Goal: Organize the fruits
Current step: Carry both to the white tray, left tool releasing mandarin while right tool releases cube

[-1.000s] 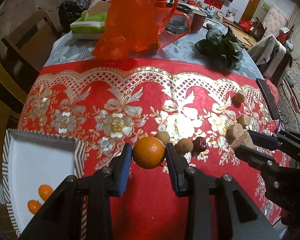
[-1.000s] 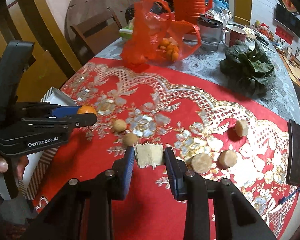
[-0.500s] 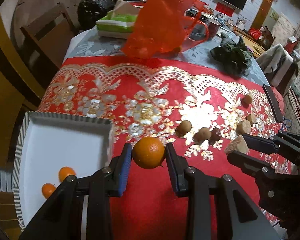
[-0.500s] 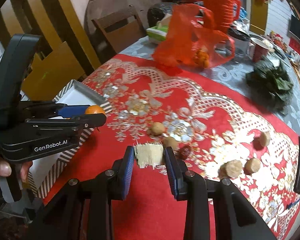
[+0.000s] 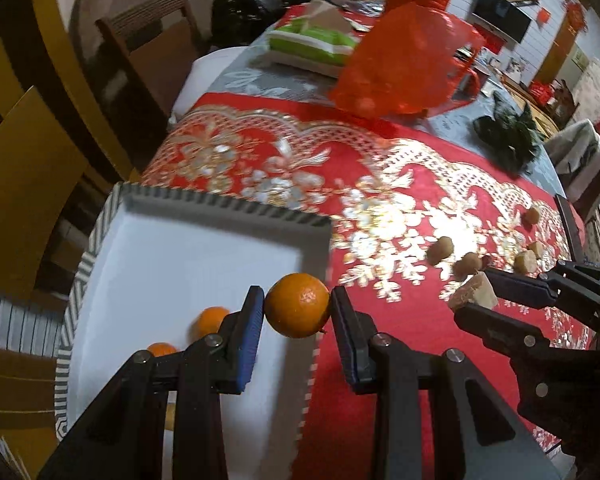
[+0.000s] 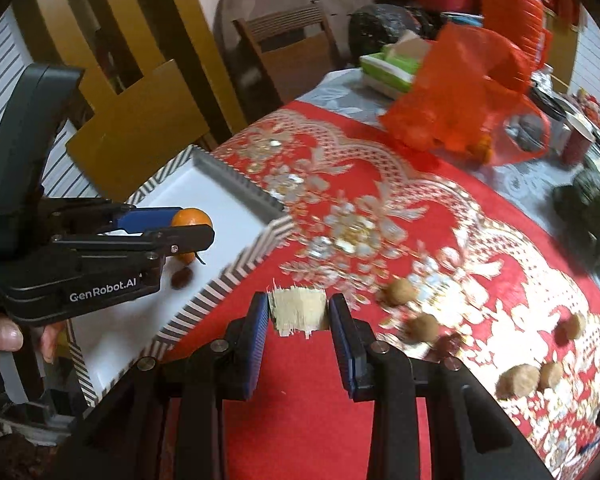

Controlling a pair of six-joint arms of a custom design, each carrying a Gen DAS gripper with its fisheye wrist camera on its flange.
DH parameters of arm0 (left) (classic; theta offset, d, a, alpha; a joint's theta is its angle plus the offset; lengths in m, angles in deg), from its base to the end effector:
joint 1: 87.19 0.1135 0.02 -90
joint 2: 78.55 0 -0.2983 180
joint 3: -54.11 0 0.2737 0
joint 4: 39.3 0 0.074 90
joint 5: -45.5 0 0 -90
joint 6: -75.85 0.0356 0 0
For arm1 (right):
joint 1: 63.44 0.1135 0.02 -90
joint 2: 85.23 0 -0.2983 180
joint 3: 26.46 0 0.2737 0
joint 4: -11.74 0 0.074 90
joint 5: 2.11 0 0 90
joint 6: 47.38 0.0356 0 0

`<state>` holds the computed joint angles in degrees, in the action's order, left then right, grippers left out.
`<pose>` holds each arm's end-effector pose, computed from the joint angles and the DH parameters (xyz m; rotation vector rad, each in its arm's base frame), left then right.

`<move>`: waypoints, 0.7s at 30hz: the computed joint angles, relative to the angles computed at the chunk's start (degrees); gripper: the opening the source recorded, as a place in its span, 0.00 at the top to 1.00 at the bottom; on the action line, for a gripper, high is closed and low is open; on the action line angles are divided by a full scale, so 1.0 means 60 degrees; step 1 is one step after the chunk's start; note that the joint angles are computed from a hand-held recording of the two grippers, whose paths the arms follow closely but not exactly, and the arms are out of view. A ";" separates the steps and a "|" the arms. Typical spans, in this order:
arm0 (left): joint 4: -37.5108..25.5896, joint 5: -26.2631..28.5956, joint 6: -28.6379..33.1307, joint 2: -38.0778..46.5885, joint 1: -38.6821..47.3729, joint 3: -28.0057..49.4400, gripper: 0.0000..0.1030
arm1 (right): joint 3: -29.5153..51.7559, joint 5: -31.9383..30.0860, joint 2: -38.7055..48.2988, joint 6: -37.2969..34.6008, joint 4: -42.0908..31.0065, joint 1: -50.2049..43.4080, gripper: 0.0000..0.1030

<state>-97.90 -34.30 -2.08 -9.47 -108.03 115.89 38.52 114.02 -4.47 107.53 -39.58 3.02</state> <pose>0.2122 -0.0875 0.2578 0.8208 2.5958 -0.2866 0.1249 0.2474 0.2359 0.0856 2.5593 0.2277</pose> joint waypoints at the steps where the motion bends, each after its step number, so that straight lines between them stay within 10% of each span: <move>1: 0.0003 0.0022 0.0076 0.0040 0.0148 0.0005 0.68 | 0.0113 -0.0032 0.0129 -0.0117 0.0060 -0.0029 0.67; 21: 0.0023 0.0538 0.1568 0.0731 0.2869 0.0163 0.68 | 0.1830 -0.1016 0.2245 -0.1929 0.1126 -0.0733 0.67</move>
